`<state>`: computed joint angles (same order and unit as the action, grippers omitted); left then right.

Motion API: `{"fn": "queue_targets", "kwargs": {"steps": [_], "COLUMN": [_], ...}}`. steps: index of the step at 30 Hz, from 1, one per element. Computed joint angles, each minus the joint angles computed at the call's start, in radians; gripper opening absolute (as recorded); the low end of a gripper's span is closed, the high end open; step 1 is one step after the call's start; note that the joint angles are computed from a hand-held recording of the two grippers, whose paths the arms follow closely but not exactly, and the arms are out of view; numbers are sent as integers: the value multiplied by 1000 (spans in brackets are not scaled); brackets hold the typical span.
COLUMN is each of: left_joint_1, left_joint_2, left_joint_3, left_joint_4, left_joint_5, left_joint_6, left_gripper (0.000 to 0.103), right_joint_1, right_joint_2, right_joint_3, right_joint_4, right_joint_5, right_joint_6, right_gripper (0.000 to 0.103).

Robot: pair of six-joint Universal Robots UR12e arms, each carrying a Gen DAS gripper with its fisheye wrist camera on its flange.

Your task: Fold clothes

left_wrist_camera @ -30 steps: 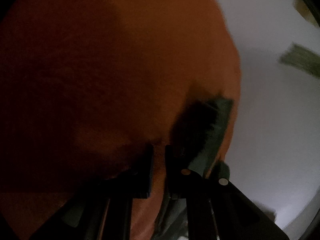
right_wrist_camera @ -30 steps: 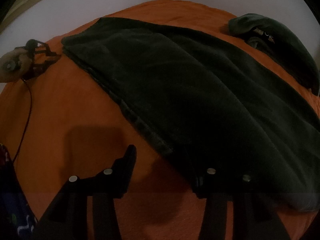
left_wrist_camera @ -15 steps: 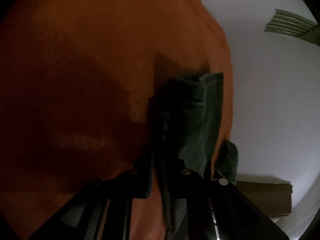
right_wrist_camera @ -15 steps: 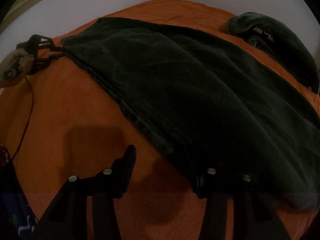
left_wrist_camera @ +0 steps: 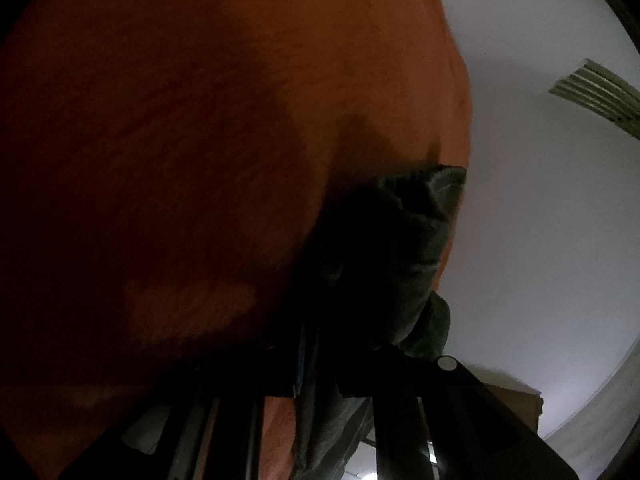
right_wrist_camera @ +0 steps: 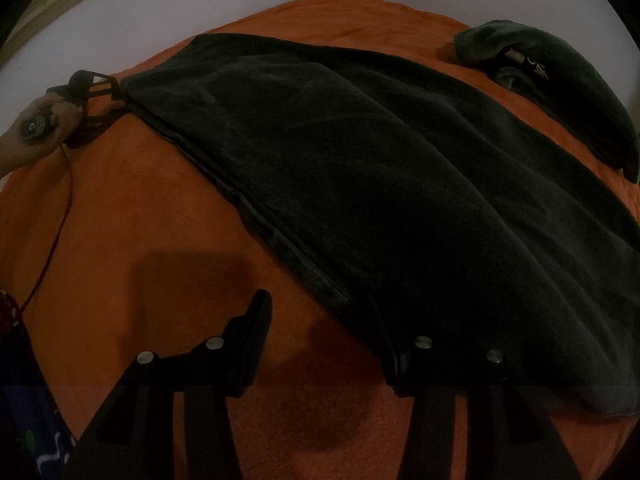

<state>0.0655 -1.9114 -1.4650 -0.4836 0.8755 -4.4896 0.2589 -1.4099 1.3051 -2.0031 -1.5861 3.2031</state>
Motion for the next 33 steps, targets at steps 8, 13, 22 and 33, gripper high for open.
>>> {"fn": "queue_targets", "kwargs": {"steps": [8, 13, 22, 33], "left_joint_1": [-84, -74, 5, 4], "left_joint_2": [7, -36, 36, 30], "left_joint_3": [142, 233, 49, 87], "left_joint_4": [-60, -271, -148, -217], "left_joint_5": [376, 403, 201, 241], "left_joint_6": [358, 387, 301, 370], "left_gripper": [8, 8, 9, 9], "right_joint_1": [1, 2, -40, -176], "right_joint_2": [-4, -15, -57, -265], "right_joint_3": [4, 19, 28, 147], "right_joint_4": [-8, -21, 25, -7], "right_joint_5": [-4, -14, 14, -149], "right_joint_6": [4, 17, 88, 386], "right_gripper": [47, 48, 47, 48]}}
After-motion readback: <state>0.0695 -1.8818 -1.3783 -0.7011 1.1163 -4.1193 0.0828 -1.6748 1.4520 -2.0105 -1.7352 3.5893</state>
